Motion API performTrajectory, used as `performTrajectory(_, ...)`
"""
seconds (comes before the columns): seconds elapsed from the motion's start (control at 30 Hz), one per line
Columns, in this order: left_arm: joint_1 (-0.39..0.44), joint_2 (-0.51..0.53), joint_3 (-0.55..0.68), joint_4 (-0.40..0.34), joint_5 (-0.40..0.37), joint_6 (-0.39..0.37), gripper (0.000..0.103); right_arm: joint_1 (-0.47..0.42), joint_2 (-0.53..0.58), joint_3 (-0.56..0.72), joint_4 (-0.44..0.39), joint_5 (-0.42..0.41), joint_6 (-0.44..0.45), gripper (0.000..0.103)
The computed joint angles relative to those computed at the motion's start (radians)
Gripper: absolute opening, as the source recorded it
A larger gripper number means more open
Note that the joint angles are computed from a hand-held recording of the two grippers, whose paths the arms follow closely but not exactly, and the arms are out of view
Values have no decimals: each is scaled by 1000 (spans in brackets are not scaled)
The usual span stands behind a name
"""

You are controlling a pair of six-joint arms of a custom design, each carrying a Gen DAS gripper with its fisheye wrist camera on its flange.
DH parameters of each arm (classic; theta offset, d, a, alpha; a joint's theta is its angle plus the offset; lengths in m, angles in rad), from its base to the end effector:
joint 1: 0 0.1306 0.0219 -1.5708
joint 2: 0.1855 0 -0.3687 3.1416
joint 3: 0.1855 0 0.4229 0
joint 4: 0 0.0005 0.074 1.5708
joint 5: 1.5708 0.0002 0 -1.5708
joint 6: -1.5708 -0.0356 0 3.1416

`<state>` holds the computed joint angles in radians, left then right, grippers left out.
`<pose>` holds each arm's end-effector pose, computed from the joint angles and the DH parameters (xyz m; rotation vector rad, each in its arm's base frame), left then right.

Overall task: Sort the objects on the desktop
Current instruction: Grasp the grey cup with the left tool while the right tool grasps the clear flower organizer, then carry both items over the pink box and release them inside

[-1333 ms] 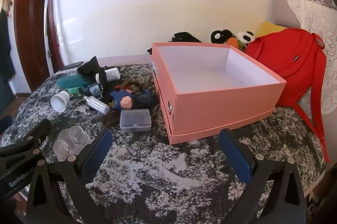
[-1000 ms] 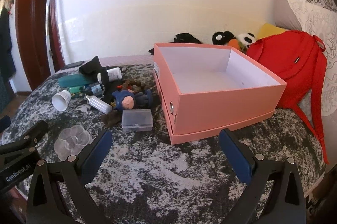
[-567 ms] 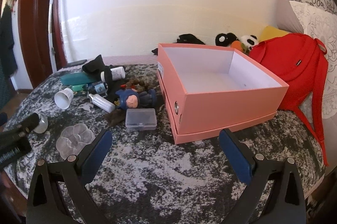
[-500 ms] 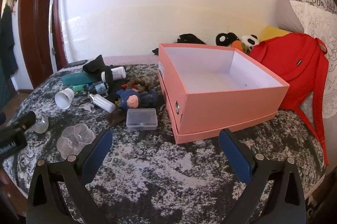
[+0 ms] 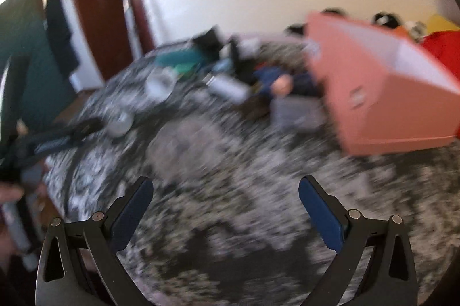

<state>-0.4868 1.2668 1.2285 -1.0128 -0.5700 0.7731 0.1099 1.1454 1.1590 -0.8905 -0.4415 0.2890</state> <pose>0.4086 -0.1951 0.3902 -0.5256 2.3406 0.1916 0.4207 0.0612 0.4127 -0.6603 2.2928 0.4546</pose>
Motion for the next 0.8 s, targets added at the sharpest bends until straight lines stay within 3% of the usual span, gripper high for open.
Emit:
performTrajectory(0.13,38,46,14,47,80,-33,103,81,19,-30,30,70,63,103)
performTrajectory(0.33,101,127,63,58,98,-31,103,152,154,25,52,179,109,103)
performTrajectory(0.47,144,143,59,82,152,-19,102,183,230,76,102,177,92,103)
performTrajectory(0.5,154,146,57,92,167,-18,97,190,250,95,100,173,92,103)
performTrajectory(0.53,164,151,58,93,185,-22,65,193,269,117,81,159,101,103)
performTrajectory(0.63,172,135,47,96,205,-12,62,177,285,140,58,94,97,102)
performTrajectory(0.8,135,61,48,124,137,12,62,148,245,132,54,30,57,101)
